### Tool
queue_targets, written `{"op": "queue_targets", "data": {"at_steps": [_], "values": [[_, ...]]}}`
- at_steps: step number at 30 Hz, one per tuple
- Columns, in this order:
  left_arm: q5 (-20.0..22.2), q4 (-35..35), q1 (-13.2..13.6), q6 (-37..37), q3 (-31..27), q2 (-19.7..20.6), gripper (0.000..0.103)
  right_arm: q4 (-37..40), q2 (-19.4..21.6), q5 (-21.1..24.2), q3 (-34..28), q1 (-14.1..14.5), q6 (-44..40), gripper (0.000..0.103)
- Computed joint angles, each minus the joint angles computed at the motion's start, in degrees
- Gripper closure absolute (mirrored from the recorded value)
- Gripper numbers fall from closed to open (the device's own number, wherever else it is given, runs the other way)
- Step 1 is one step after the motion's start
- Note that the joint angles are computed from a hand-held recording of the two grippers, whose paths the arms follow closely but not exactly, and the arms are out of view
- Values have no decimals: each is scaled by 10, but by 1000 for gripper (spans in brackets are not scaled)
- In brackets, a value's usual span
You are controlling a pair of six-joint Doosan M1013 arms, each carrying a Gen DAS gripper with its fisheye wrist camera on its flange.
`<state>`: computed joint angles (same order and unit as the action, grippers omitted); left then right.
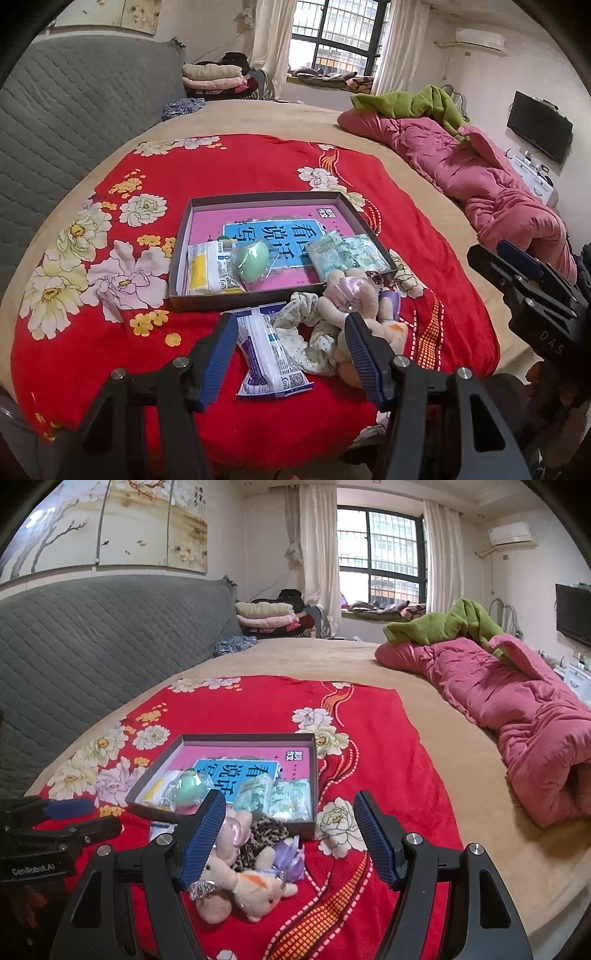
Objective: Organize soft objects
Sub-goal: 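Move both tools back toward the white bag and plush bunny beside box, then grasp white-blue snack bag with left tool while right tool grasps pink plush bunny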
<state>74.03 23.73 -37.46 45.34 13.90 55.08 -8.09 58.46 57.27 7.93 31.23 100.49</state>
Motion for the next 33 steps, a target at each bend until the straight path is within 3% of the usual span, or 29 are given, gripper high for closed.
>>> {"op": "queue_targets", "data": {"at_steps": [5, 10, 16, 33], "values": [[1, 0, -3, 8, 7, -3, 43, 1, -40, -36, 80, -1, 7, 30], [0, -9, -3, 6, 31, -14, 43, 10, -58, -50, 117, -1, 2, 30], [-13, -13, -2, -6, 70, -31, 43, 32, -61, -45, 129, 2, -15, 30], [-5, -54, 7, -15, 96, -31, 43, 93, -38, -11, 106, 10, -87, 29]]}}
